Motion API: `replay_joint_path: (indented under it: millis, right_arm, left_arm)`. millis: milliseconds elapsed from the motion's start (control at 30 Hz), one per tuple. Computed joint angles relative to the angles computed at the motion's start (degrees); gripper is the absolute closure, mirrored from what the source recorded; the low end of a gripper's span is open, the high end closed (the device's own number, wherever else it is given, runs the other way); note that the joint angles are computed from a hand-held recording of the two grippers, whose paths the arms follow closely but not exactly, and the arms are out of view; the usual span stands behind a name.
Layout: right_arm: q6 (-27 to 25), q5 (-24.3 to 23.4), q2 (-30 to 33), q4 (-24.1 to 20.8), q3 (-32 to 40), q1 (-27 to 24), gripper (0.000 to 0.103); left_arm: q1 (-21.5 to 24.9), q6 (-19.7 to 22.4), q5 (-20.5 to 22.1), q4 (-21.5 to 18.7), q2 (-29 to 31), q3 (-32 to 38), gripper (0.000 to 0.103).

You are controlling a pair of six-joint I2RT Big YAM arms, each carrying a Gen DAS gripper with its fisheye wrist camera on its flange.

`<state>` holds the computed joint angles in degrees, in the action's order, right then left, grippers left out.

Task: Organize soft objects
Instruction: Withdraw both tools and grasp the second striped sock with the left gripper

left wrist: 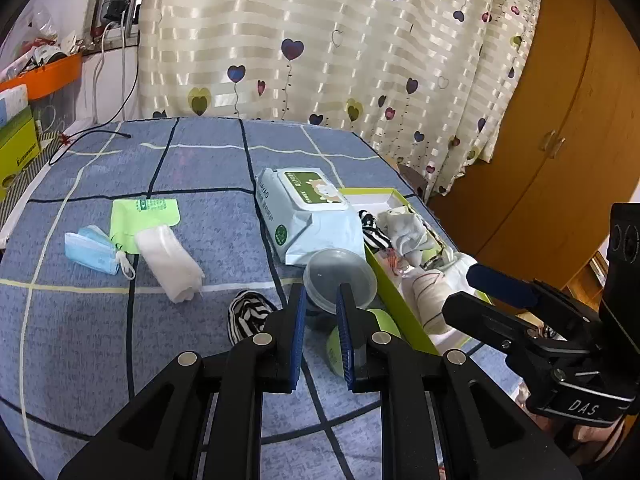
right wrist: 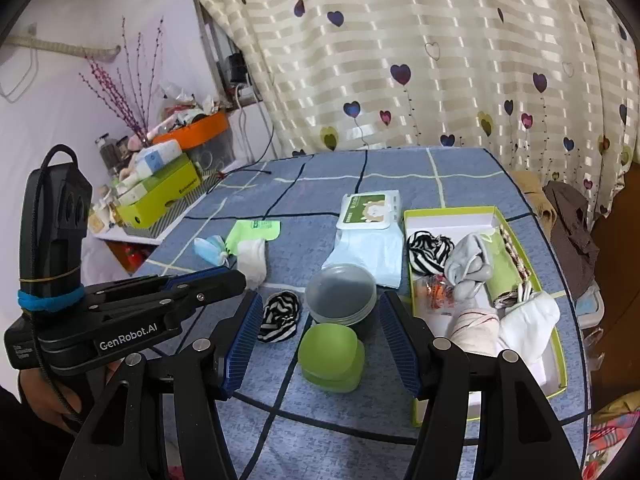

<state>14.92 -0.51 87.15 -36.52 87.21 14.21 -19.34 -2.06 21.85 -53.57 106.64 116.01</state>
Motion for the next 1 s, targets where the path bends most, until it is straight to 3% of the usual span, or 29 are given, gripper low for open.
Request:
replay_joint_path:
  millis: [300, 667, 700, 733, 800, 1000]
  right_arm:
    - [-0.3, 0.3, 1.6, -1.3, 1.9, 0.7, 0.042]
    - [-1.1, -0.4, 4.3, -2.7, 4.4, 0.9, 0.042]
    - [-1.2, -0.5, 4.5, -2.8, 4.6, 0.8, 0.042]
    - [-1.2, -0.5, 4.7, -2.9, 4.7, 0.7, 0.042]
    - [-1.3, -0.7, 5.1, -3.1, 5.0, 0.7, 0.042]
    - [-1.5, -1.1, 6.0, -3.5, 5.8, 0.4, 0.042]
  left_arm:
    - [2.2, -1.1, 1.1, 0.5, 0.2, -0.9, 0.087]
    - [3.8, -1.4, 1.4, -2.1, 3.5, 1.0, 0.087]
    - [3.7, -1.2, 1.5, -2.8, 4.2, 1.5, 0.081]
    - [3.6, -0.9, 1.6, -3.3, 4.6, 1.7, 0.067]
    - [3.5, -0.5, 2.3, -4.5, 5.7, 2.5, 0.054]
    - [2.9, 0.1, 1.2, -6.2, 8.4, 4.8, 0.053]
